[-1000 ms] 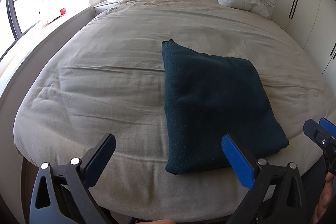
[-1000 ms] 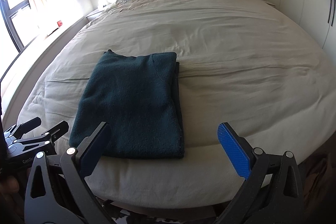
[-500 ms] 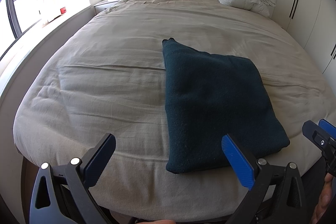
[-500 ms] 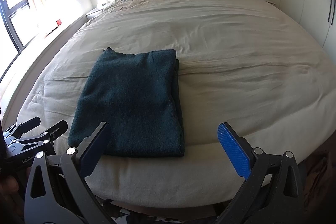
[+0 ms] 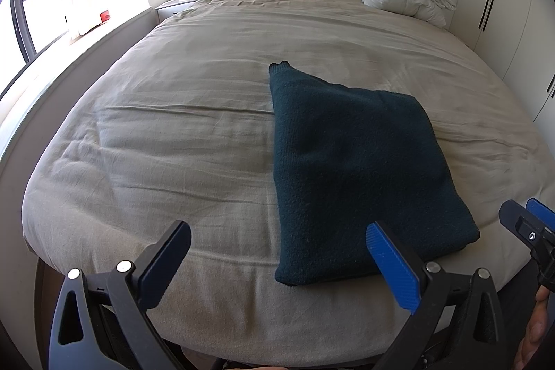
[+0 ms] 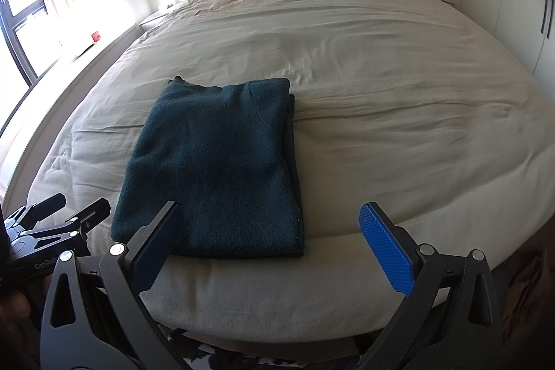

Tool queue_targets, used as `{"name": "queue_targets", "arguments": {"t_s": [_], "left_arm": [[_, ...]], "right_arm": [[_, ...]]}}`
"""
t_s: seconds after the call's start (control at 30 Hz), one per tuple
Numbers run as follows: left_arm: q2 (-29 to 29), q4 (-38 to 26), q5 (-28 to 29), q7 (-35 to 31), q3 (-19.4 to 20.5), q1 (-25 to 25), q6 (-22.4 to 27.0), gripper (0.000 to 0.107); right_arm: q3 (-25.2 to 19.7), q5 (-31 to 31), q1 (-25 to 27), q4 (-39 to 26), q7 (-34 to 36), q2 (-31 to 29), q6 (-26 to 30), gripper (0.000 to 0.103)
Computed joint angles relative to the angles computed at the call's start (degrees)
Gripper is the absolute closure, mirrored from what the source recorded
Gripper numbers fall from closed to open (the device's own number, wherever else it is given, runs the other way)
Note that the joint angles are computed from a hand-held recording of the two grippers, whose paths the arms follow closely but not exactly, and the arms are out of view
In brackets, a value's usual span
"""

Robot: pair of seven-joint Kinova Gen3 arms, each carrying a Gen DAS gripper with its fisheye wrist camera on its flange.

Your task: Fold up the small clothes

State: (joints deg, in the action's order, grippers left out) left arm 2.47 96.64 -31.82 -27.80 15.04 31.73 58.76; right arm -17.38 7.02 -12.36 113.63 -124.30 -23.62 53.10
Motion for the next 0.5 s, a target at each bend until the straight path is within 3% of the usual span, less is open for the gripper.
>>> {"name": "queue_targets", "arguments": {"t_s": [0.5], "left_arm": [[0.0,0.1,0.2,-0.1,-0.1,-0.1,-0.1,0.004]], "right_arm": [[0.1,0.1,-0.1,0.0,0.0,0.1,0.2,0.0]]}}
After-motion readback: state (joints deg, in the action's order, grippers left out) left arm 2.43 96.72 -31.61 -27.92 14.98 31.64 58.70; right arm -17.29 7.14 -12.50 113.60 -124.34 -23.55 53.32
